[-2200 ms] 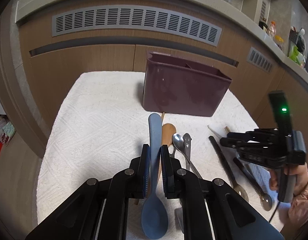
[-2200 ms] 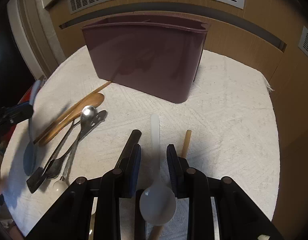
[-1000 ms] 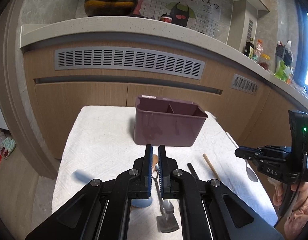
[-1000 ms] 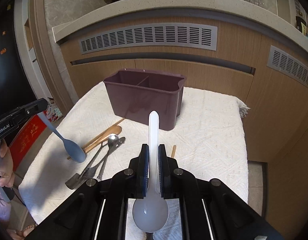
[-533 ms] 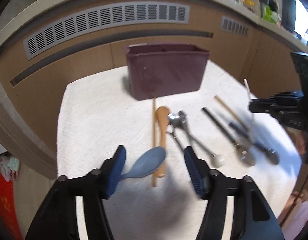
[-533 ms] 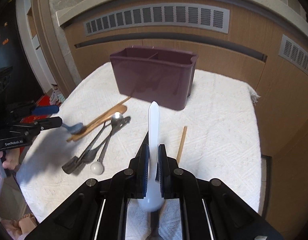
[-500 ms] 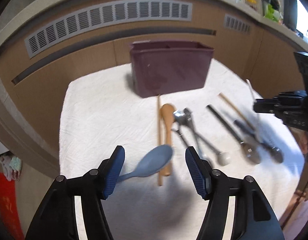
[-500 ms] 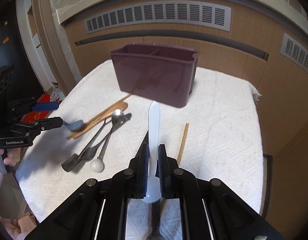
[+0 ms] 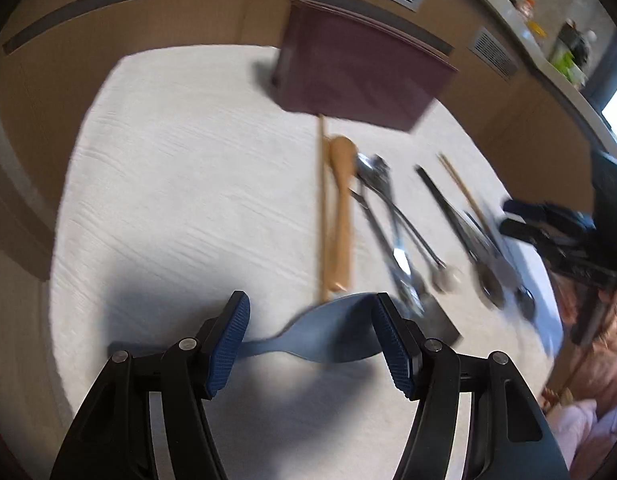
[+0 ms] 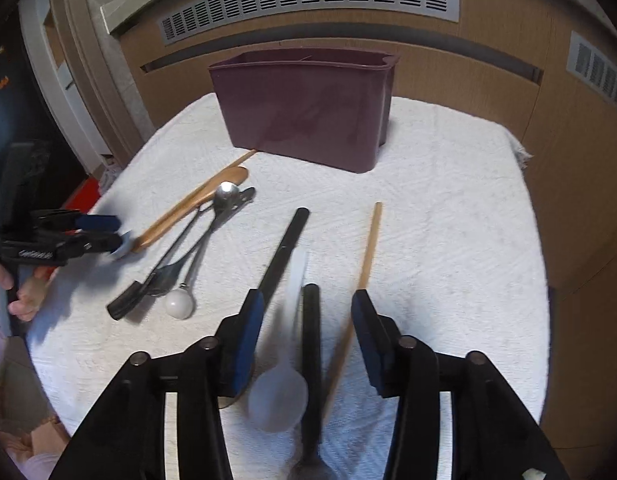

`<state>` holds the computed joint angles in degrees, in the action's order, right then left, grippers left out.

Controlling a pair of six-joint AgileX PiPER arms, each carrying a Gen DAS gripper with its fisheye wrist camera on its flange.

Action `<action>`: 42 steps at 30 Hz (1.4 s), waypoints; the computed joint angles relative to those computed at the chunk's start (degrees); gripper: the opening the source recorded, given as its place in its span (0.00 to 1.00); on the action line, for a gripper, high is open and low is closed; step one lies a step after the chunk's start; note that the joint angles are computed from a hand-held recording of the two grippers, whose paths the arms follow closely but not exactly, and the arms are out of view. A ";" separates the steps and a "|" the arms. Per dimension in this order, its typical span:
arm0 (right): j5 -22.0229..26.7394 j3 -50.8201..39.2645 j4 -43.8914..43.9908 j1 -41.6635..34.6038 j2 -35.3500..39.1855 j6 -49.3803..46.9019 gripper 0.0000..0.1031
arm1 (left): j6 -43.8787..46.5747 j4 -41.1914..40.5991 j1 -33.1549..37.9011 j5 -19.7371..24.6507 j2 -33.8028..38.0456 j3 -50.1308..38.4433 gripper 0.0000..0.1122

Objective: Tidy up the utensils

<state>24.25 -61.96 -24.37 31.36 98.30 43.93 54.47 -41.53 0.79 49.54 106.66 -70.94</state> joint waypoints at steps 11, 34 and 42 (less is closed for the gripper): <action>5.89 -0.08 -14.73 5.03 -0.13 10.79 0.86 | 5.26 10.78 -4.14 -8.68 -12.47 10.57 0.58; 3.98 -2.62 -1.64 1.97 2.21 -1.77 0.41 | -4.38 5.22 -5.42 -12.79 -4.47 3.49 0.44; 5.60 -4.86 5.79 0.96 5.93 -6.84 0.10 | -4.05 7.51 -6.58 -16.46 -9.16 7.66 0.45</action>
<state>29.85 -66.82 -18.58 32.32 104.22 37.09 50.42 -34.02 -5.79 33.08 97.50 -63.29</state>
